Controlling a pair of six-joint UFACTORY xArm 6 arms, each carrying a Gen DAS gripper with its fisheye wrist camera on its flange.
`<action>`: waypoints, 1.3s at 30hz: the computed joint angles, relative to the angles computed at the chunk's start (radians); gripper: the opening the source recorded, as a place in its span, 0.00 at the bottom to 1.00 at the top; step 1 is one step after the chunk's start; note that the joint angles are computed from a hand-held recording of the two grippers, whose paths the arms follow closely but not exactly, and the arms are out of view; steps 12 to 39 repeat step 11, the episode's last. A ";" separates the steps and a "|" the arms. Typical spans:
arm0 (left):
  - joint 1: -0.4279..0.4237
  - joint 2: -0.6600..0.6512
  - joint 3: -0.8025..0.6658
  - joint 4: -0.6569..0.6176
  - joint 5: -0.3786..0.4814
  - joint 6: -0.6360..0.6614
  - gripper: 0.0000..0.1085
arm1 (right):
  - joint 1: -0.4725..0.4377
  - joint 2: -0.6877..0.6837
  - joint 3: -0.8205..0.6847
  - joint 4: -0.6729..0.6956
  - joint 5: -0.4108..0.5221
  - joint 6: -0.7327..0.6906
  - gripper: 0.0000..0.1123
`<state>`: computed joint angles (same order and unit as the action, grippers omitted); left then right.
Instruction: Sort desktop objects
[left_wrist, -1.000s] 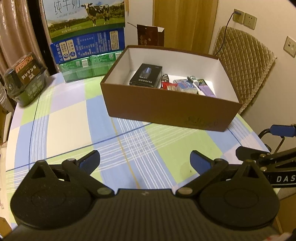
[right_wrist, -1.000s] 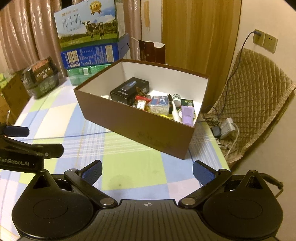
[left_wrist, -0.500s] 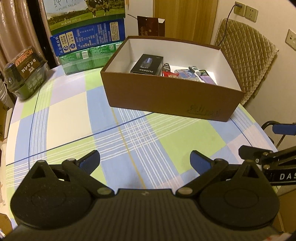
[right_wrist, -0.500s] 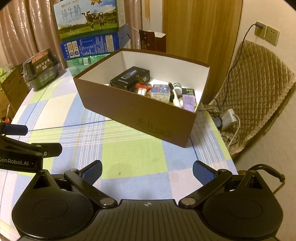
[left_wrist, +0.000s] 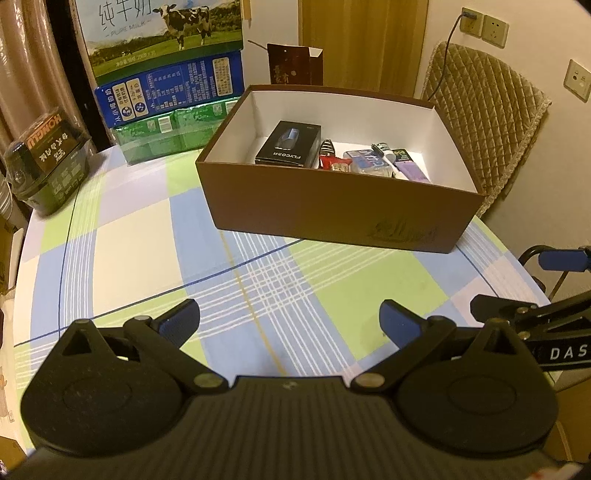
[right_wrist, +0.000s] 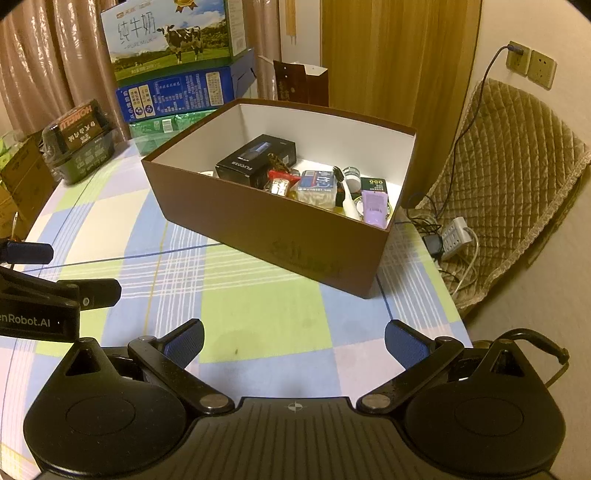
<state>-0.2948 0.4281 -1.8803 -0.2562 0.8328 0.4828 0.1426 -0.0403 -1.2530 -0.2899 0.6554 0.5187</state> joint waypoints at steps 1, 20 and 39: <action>-0.001 0.002 -0.003 -0.001 0.000 0.003 0.94 | -0.001 0.002 -0.003 0.001 0.001 0.000 0.90; -0.008 0.001 0.004 -0.020 -0.025 0.034 0.94 | -0.003 0.009 -0.008 0.002 -0.006 0.010 0.90; -0.008 0.001 0.004 -0.020 -0.025 0.034 0.94 | -0.003 0.009 -0.008 0.002 -0.006 0.010 0.90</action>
